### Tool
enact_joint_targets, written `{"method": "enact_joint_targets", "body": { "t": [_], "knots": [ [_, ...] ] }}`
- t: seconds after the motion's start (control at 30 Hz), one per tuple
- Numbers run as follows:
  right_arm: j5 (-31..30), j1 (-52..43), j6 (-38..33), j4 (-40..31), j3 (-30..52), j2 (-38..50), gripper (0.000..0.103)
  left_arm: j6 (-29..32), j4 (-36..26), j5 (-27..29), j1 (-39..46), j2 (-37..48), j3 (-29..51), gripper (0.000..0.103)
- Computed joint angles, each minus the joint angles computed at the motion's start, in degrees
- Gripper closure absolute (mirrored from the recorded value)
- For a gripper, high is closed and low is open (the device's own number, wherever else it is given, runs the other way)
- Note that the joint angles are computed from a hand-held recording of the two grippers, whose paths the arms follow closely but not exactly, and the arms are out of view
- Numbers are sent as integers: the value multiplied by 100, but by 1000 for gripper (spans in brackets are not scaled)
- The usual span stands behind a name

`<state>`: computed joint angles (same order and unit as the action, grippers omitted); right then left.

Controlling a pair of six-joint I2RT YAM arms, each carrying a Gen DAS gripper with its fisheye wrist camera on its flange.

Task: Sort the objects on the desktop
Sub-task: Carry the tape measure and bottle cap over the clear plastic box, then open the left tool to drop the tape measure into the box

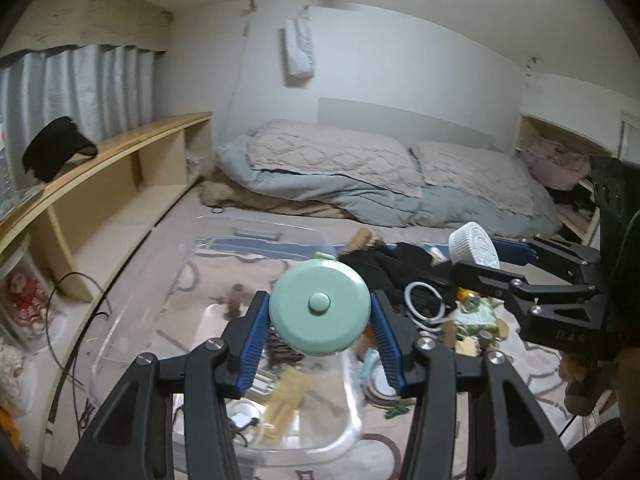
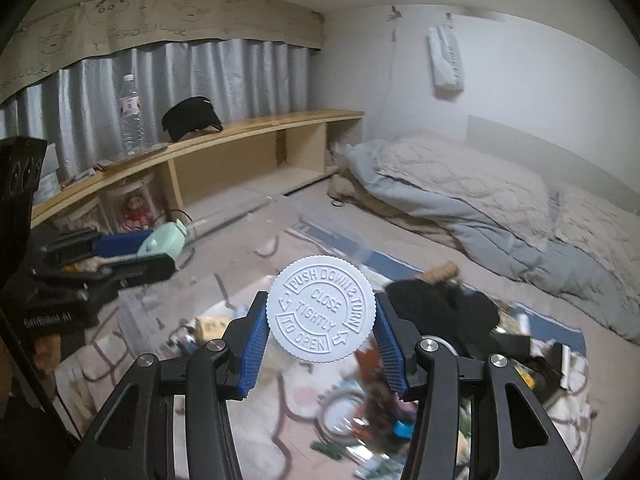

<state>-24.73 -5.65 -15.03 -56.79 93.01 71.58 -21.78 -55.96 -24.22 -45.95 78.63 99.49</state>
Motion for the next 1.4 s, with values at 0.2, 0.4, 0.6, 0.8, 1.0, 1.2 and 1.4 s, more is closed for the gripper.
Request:
{"method": "enact_joint_targets", "body": {
  "t": [0.2,0.4,0.6,0.8,1.0,1.2,1.4],
  "knots": [
    [274,687,398,283,82,316,52,-64,126,239,653,-13,-211,53],
    [280,1002,420,235,50,549,52,-88,194,514,1306,129,-373,53],
    [154,1298,461,84,282,923,52,-289,21,591,1828,373,-396,53],
    [274,1653,426,64,282,1135,52,-382,-276,781,2016,687,-307,53],
    [380,1866,368,70,219,1270,52,-371,-176,695,2000,946,-92,53],
    [435,1894,386,51,147,1348,52,-458,335,501,2117,811,-300,19],
    [372,1856,399,-5,157,1413,52,-409,315,530,2196,750,-352,19]
  ]
}}
